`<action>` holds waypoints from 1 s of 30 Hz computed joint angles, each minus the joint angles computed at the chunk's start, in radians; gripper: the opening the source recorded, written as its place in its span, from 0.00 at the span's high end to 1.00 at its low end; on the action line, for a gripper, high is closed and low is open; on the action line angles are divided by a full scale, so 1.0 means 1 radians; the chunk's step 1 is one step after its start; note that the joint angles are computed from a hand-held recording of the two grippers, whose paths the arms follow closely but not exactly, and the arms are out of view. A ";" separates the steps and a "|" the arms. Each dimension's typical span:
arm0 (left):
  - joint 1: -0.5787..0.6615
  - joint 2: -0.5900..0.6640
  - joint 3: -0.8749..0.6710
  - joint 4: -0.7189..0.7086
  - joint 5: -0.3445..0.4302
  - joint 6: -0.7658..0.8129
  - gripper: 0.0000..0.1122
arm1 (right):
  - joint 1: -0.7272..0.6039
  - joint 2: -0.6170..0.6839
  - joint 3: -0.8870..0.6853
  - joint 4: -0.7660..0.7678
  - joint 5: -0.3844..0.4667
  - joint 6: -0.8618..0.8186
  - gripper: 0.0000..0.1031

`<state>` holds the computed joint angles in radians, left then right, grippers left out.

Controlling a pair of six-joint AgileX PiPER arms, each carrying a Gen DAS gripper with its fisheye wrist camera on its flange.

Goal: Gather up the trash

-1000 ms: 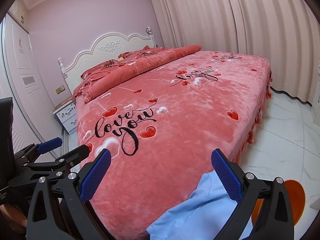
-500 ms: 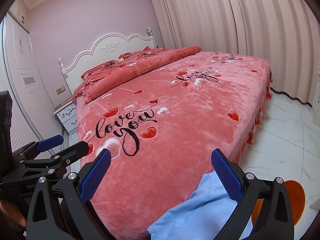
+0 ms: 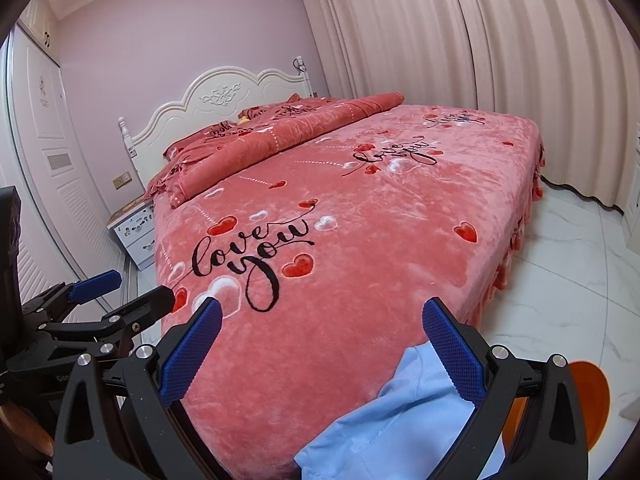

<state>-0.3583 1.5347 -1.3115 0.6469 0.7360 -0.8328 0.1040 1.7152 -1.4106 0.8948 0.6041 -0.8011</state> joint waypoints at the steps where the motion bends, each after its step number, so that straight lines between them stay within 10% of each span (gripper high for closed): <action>1: 0.001 0.000 0.000 -0.005 -0.002 0.007 0.13 | 0.001 0.000 0.001 -0.002 -0.003 0.001 0.05; 30: 0.010 -0.009 0.016 -0.012 -0.005 0.020 0.13 | -0.004 0.002 -0.005 0.000 0.005 0.000 0.05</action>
<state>-0.3488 1.5260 -1.2956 0.6353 0.7315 -0.8125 0.0999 1.7174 -1.4157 0.8951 0.6087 -0.8012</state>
